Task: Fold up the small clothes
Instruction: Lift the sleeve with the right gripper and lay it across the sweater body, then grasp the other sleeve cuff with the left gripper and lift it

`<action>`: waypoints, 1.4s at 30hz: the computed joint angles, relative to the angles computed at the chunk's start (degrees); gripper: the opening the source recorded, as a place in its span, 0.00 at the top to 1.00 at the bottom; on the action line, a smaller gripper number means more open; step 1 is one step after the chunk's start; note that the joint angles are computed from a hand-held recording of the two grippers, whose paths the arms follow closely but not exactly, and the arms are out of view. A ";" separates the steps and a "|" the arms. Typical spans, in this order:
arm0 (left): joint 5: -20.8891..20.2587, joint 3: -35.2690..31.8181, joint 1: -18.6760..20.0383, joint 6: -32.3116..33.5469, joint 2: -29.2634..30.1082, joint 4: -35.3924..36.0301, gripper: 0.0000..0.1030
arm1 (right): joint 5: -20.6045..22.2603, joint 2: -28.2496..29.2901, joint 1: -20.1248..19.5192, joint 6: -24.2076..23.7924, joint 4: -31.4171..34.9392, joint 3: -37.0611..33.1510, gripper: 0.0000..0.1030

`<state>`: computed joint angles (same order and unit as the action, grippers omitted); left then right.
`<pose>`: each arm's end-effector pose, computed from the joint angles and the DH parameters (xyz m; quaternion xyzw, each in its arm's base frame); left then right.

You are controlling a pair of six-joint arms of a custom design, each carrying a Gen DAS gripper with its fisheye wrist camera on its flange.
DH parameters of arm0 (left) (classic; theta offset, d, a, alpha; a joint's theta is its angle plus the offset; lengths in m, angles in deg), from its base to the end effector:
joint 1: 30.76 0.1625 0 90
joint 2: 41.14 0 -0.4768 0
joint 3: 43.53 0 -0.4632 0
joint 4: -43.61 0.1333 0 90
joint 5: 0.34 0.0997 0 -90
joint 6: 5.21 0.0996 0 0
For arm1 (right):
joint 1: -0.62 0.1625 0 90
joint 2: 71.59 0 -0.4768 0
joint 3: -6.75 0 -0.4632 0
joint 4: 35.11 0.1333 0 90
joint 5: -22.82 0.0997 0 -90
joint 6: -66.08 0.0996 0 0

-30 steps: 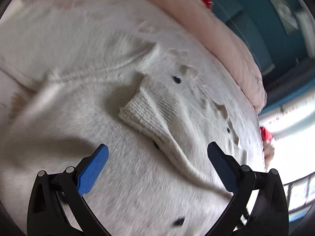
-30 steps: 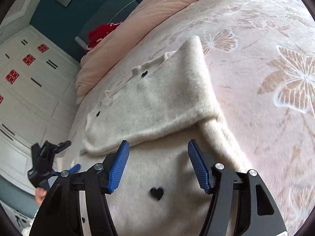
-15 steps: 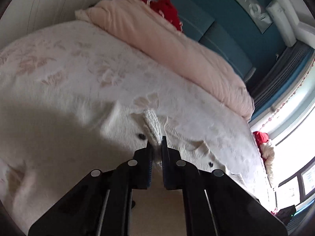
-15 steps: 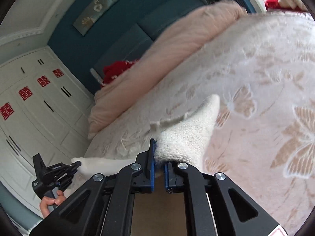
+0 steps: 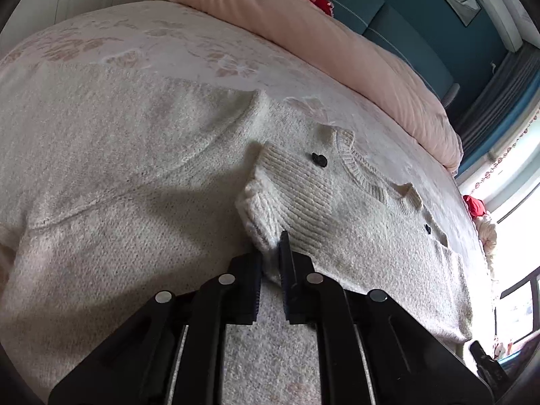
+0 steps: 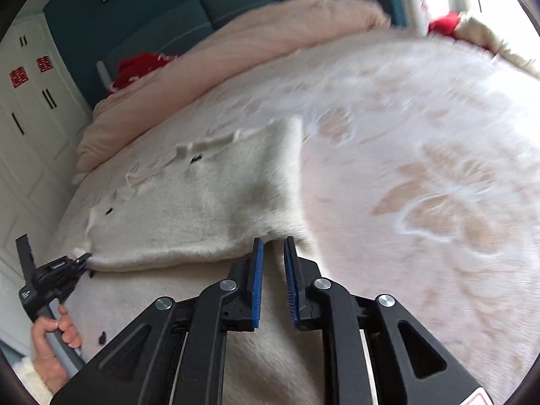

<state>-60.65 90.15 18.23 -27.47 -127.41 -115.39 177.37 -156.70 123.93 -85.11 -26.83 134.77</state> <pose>-0.1700 -0.4738 0.2535 0.1073 0.9447 -0.2861 0.1193 0.2169 -0.2512 0.2264 -0.1460 -0.8038 0.5005 0.2865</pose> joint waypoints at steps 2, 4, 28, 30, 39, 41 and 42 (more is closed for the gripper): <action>-0.53 0.48 0.36 0.52 -0.06 -1.84 0.90 | -1.16 -2.87 0.19 -4.85 -4.40 0.83 0.86; -1.14 0.98 0.60 0.84 -0.39 -3.04 0.90 | -3.81 -2.92 -0.85 -8.68 -4.18 -1.21 0.86; 4.28 6.11 1.86 -6.80 -20.48 0.32 0.58 | -0.03 6.29 -7.52 -11.98 -3.10 -4.94 0.89; 11.75 4.44 2.99 -7.29 -26.23 4.67 0.31 | -1.07 5.40 -8.11 -13.06 -5.57 -3.46 0.89; 22.26 -13.62 21.44 -8.30 -21.53 15.33 0.12 | 1.39 7.53 -7.60 -14.19 -6.53 -4.26 0.89; 20.17 -15.14 23.70 -9.19 -19.81 14.18 0.12 | 2.11 8.06 -7.44 -14.17 -6.36 -4.51 0.89; 20.52 -15.31 23.53 -6.63 -18.85 11.74 0.16 | 2.54 8.38 -7.35 -14.13 -6.16 -4.72 0.89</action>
<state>-40.13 74.84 41.77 -34.10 -146.26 -103.65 179.91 -148.31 116.58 -99.24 -32.99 130.05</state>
